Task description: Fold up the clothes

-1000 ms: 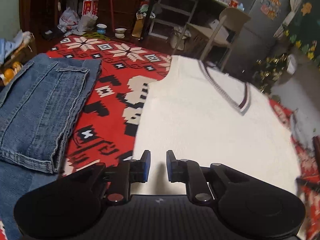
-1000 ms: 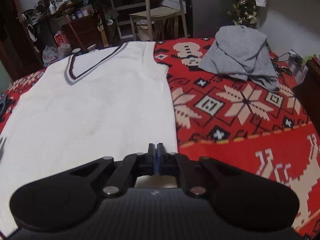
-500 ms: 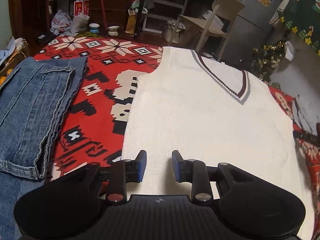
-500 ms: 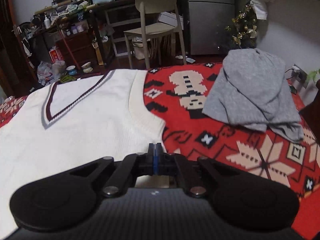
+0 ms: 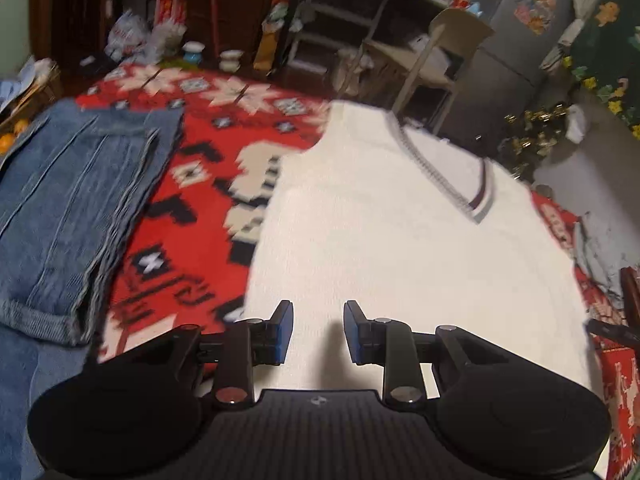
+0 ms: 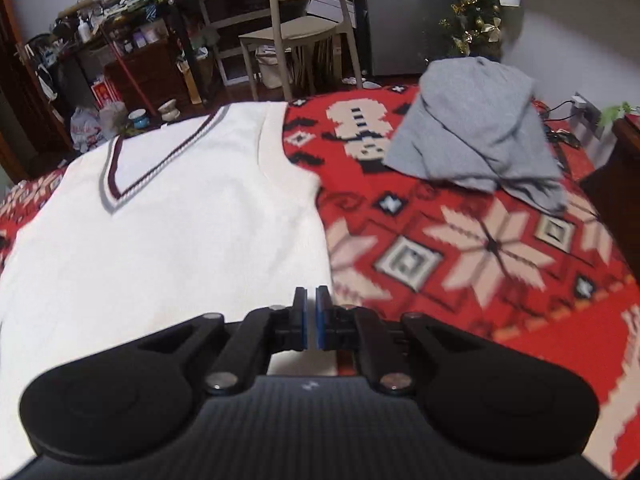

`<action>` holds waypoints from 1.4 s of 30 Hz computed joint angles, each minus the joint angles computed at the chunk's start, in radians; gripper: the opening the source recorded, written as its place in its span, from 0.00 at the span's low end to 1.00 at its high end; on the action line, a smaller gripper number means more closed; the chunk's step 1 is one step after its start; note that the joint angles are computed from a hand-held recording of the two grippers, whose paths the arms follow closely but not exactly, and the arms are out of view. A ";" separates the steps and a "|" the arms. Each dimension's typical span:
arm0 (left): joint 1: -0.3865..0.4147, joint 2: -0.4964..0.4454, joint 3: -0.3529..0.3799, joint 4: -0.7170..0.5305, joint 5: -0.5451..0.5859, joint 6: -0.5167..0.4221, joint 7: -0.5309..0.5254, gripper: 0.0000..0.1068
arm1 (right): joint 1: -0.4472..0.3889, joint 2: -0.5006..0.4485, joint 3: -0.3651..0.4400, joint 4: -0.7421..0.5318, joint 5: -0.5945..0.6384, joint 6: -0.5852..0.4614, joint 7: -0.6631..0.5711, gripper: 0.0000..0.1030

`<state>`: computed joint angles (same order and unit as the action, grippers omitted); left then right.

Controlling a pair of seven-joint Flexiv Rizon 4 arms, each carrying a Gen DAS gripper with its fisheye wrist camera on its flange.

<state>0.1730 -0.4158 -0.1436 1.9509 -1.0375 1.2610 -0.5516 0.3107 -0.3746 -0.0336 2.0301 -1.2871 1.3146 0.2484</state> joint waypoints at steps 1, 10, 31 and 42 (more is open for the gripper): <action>-0.003 0.000 0.010 0.002 0.011 0.003 -0.016 0.25 | 0.003 0.020 0.014 0.021 0.029 -0.026 -0.012 0.04; 0.000 0.005 0.051 0.002 0.053 -0.021 -0.117 0.25 | -0.006 0.131 0.080 0.137 0.053 -0.066 0.031 0.08; 0.005 -0.014 0.055 0.026 0.507 0.196 -0.224 0.03 | 0.061 0.118 0.101 0.099 0.192 -0.276 -0.174 0.00; 0.087 -0.021 -0.036 0.003 0.467 0.155 -0.253 0.23 | -0.044 0.133 0.044 0.116 -0.155 -0.061 0.237 0.13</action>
<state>0.2600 -0.4370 -0.1793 1.9536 -0.5709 1.4160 -0.8049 0.2663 -0.2412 0.0108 2.1462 -1.4422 1.2532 0.4852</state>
